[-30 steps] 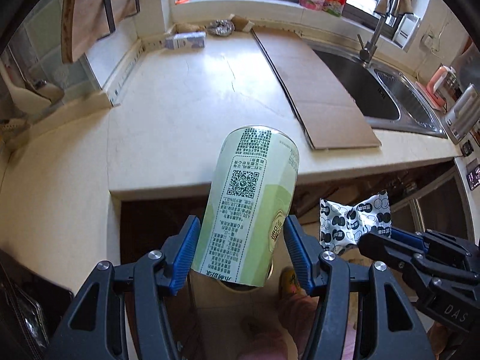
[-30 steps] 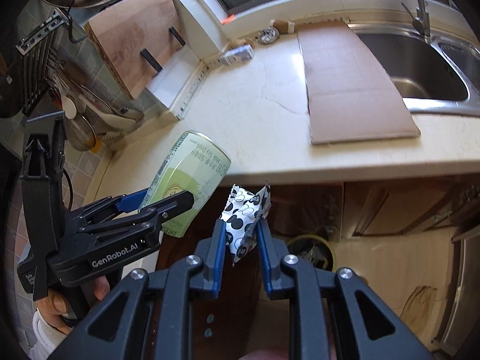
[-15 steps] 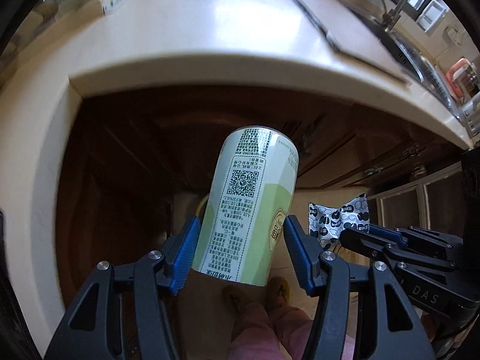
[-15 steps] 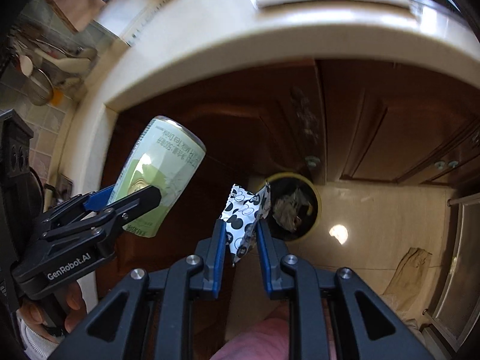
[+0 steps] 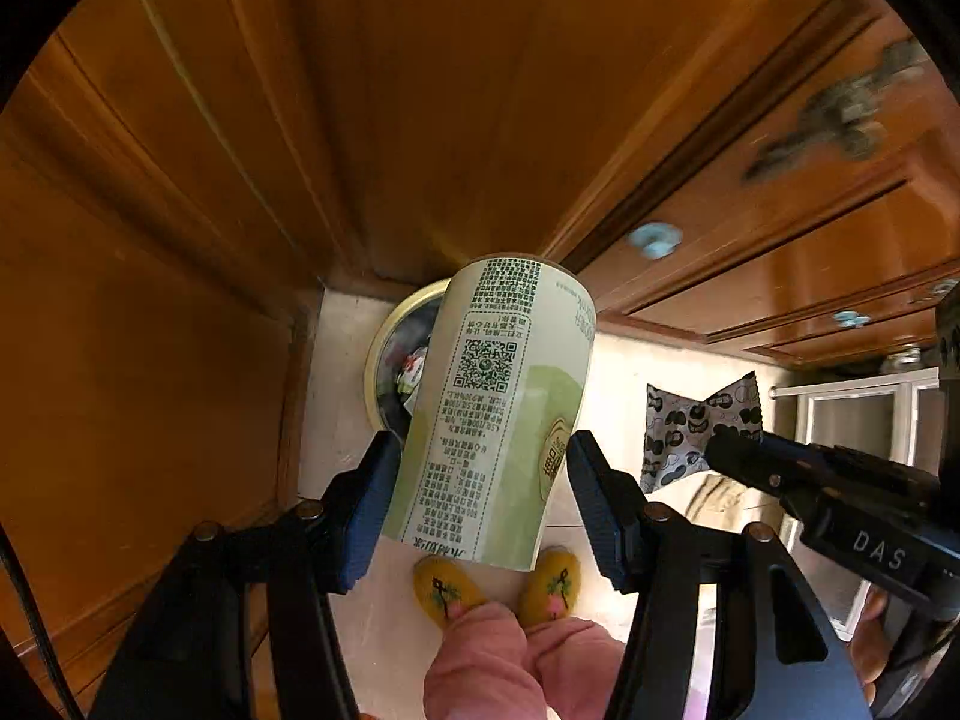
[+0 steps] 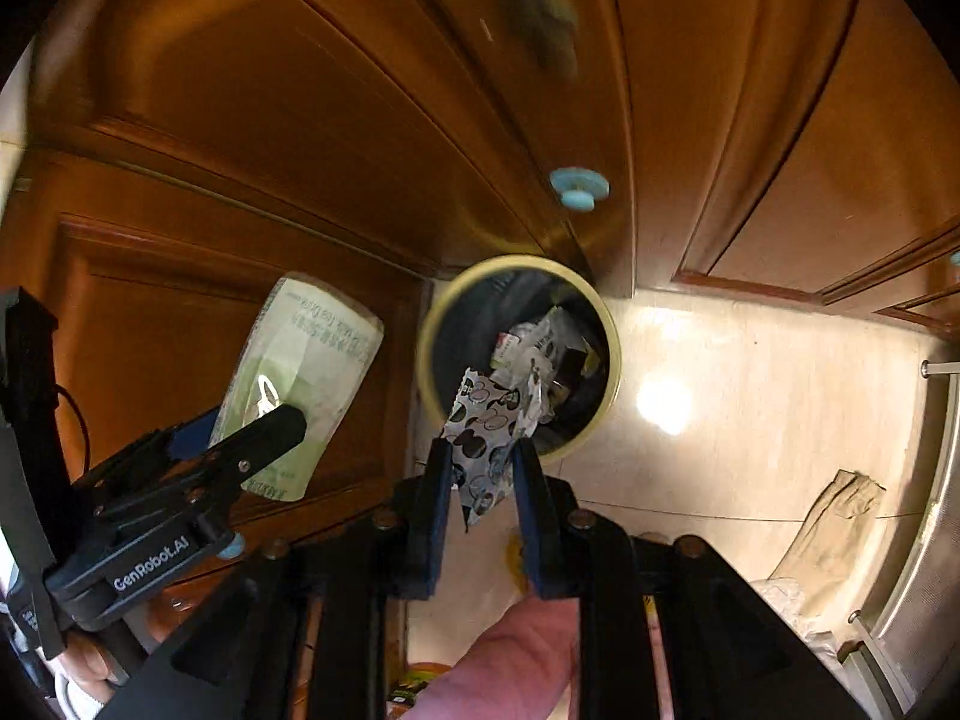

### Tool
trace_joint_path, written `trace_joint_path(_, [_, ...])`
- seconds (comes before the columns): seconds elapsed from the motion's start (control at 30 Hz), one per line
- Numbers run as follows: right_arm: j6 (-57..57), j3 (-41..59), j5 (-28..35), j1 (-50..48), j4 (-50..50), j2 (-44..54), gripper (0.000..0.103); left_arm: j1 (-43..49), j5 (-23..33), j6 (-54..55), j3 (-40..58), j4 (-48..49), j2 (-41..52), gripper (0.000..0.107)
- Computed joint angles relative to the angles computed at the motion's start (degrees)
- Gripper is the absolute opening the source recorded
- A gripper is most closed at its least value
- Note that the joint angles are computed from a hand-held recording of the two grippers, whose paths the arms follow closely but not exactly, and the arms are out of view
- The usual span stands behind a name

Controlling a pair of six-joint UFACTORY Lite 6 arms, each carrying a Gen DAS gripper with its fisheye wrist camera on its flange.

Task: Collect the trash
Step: 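Carry the paper cup and wrapper down over the black bin, then open both grippers to drop the cup and wrapper into the bin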

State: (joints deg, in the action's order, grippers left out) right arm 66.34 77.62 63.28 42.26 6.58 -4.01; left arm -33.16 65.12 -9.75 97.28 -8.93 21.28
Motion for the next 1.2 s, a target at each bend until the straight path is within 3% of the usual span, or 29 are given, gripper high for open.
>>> trace_joint_path(0.23, [-7.4,-11.3,-13.0,-1.7,4.9,4.5,0.022,1.1,-11.7,4.3,-11.6,-2.4,2.6,0.057])
trace_joint_path(0.5, [-13.1,-13.2,-19.4,-2.6,7.6,10.5,0.025,3.5,-14.8,8.0,-11.0,-4.4,8.1,0.066])
trace_joint_path(0.67, [-12.3,-13.2,-19.8,-2.8,5.8,11.4,0.036,3.8,-14.3,6.7,-10.0,-3.0,9.6,0.071])
trace_joint_path(0.9, [-9.5,-13.4,-18.2,-1.6,3.4,9.9,0.036,4.3,-13.3,6.7,-10.6,-1.8,8.6,0.071])
trace_joint_path(1.2, [-2.8,-5.6,-9.7,1.7,0.9,8.5,0.036,3.4,-5.7,4.9,-7.5,-0.5,3.0,0.071])
